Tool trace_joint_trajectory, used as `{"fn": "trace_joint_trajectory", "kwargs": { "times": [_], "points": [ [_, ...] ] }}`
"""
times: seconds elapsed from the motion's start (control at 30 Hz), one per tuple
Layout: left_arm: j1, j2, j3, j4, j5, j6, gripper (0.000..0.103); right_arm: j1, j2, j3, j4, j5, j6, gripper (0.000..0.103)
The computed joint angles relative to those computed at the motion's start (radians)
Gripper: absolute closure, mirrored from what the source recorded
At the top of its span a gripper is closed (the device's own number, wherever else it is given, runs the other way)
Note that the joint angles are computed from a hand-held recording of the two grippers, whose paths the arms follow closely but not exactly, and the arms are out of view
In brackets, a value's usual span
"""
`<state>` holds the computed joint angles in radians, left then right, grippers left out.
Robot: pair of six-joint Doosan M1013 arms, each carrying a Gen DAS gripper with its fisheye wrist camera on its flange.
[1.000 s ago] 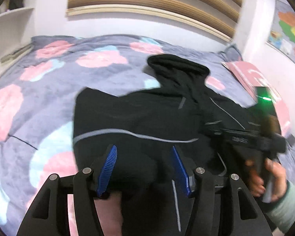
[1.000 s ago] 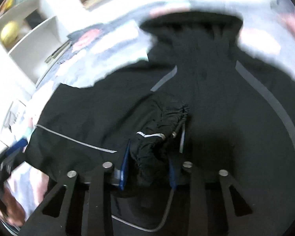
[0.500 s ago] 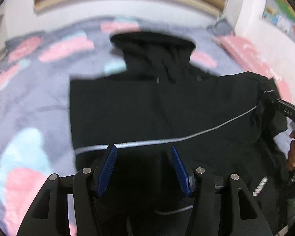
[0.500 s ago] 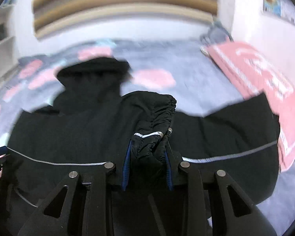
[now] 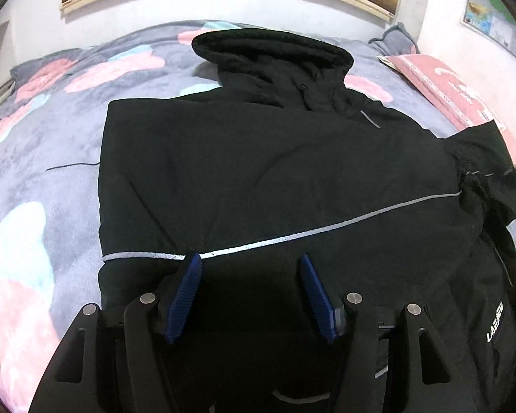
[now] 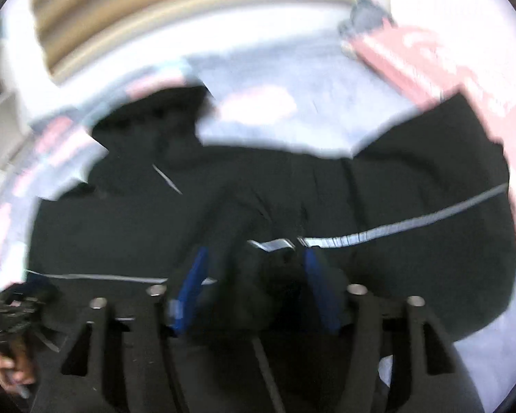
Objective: Fold large clothes
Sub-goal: 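Grasp the other sleeve cuff with the right gripper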
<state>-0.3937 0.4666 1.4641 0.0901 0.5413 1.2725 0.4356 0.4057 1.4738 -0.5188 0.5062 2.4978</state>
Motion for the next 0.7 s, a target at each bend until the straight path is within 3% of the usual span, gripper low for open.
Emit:
{"fn": "trace_joint_trajectory", "kwargs": {
  "times": [0.07,0.2,0.3,0.37,0.53,0.7],
  "points": [
    [-0.001,0.004,-0.003,0.021,-0.005,-0.01,0.04,0.021,-0.005,-0.012,-0.041,-0.006,-0.013,0.034],
    [-0.007,0.0,0.012,0.067,-0.038,-0.046,0.04,0.046,0.051,-0.077,0.015,0.095,-0.143,0.034],
    [-0.004,-0.004,0.022,0.046,-0.059,-0.031,0.039,0.029,0.126,-0.112,0.147,0.186,-0.218,0.034],
    [-0.008,-0.003,0.021,0.067,-0.057,-0.045,0.039,0.035,0.121,-0.078,0.07,0.124,-0.152,0.033],
    [-0.015,0.0,0.015,0.115,-0.039,-0.078,0.039,0.047,0.11,-0.069,0.022,0.137,-0.129,0.032],
    [-0.043,0.001,-0.032,0.197,0.088,-0.134,0.039,0.048,0.042,-0.017,0.051,0.091,-0.198,0.032]
  ]
}}
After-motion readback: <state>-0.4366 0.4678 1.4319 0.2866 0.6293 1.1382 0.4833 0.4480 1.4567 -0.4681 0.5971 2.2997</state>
